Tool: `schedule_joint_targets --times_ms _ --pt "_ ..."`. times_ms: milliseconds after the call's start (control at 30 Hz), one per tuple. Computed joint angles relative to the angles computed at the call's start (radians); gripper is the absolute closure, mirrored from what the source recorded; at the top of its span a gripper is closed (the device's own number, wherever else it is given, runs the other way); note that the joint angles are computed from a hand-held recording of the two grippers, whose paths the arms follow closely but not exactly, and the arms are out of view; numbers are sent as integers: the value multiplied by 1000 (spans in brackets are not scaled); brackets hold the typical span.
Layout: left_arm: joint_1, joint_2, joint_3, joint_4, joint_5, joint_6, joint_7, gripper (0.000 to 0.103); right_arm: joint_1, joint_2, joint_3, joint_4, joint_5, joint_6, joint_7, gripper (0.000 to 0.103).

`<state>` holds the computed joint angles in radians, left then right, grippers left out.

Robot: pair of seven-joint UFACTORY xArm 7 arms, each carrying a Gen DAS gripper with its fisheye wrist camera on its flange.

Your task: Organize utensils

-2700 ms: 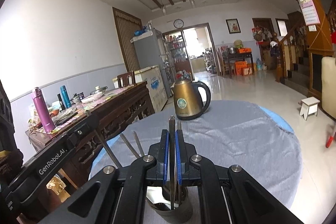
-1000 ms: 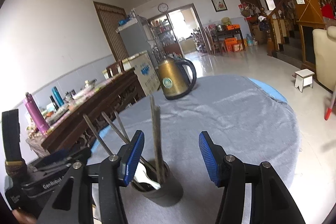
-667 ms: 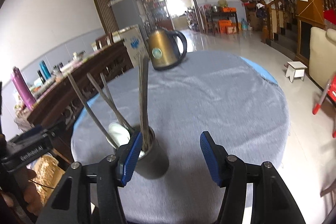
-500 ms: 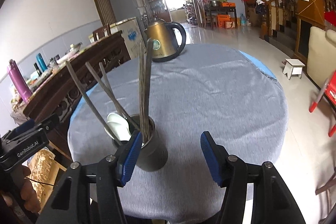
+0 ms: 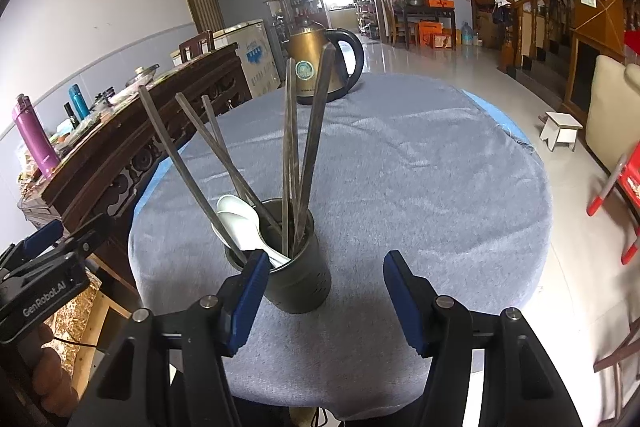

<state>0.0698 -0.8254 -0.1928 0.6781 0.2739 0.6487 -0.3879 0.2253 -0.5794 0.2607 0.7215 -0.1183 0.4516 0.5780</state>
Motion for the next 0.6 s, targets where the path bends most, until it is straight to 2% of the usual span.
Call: schedule_joint_targets --times_ms 600 --pt "-17 15 19 -7 -28 8 4 13 18 10 -3 -8 11 -8 3 40"
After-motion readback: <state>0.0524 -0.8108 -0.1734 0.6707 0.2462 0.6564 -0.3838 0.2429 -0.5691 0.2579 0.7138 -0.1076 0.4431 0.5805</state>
